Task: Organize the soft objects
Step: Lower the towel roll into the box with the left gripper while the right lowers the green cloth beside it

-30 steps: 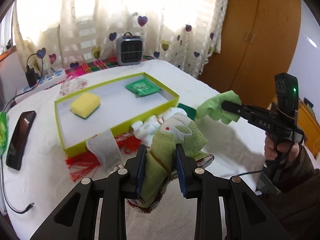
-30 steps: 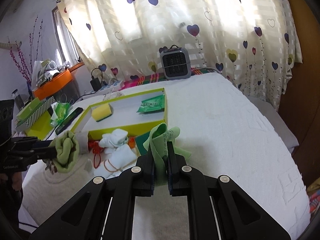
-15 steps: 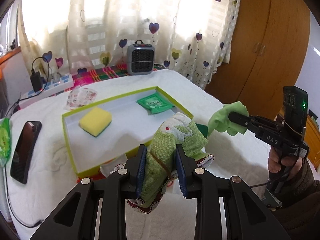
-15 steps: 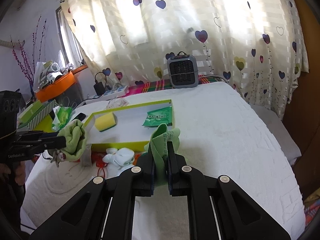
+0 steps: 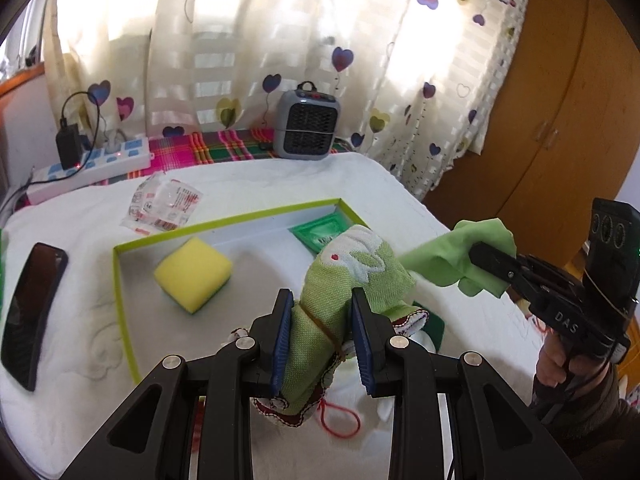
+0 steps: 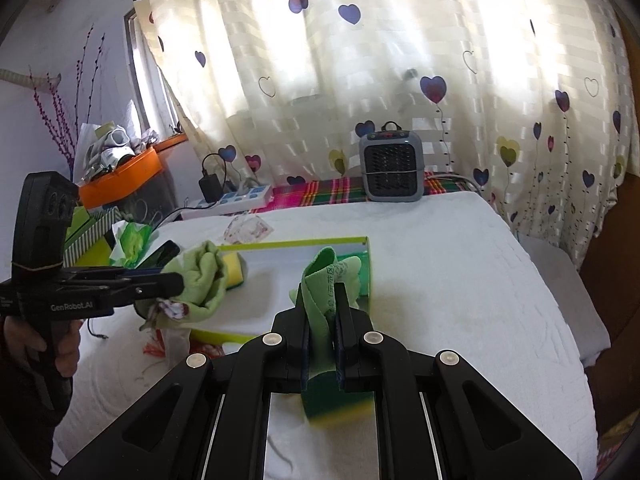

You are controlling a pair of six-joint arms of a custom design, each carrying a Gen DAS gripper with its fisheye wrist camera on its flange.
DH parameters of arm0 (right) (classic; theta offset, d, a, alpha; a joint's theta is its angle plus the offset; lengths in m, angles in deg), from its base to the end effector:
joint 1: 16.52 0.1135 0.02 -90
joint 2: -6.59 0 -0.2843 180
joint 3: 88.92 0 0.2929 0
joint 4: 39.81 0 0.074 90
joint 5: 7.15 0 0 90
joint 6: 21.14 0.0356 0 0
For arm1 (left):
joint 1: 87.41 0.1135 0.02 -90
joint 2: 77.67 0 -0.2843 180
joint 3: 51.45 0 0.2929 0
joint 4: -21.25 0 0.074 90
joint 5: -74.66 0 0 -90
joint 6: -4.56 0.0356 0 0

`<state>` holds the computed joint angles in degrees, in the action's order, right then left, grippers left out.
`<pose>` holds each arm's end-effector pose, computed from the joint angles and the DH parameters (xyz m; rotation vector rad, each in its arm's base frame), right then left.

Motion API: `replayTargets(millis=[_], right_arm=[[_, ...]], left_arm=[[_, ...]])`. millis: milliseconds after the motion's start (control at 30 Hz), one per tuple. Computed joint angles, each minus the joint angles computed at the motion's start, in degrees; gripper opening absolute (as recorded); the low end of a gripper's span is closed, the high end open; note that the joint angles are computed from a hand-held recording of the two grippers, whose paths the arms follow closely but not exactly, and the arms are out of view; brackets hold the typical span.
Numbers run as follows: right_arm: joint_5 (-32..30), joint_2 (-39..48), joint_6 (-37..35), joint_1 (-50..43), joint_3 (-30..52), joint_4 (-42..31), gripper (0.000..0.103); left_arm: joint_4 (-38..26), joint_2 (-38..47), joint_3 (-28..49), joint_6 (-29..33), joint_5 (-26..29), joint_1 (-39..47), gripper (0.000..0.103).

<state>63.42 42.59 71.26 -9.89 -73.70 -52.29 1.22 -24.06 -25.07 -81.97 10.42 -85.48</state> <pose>0.1514 0.0295 0.1177 -0.2766 2.1306 0.4561 0.1842 -0.0093 0.1304 0.2403 2.3321 -0.4903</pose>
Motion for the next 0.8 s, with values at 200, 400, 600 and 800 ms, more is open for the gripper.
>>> replayTargets(millis=[200, 400, 600, 800], right_arm=[[0.1, 13.4, 0.1, 1.2, 3.2, 9.5, 0.010], [1.6, 22.9, -0.7, 2.6, 6.5, 14.9, 0.010], [3.2, 32.7, -1.6, 4.1, 10.0, 20.4, 0.010], [7.2, 43.5, -2.2, 6.1, 13.5, 26.4, 0.010]], left_arm=[[5.2, 8.3, 2.9, -1.9, -1.1, -1.8, 0.027], [9.4, 15.3, 5.5, -4.4, -1.5, -1.7, 0.027], [13.2, 23.3, 8.5, -7.3, -2.1, -2.0, 0.027], [16.3, 29.9, 11.7, -10.7, -3.9, -2.0, 0.027]])
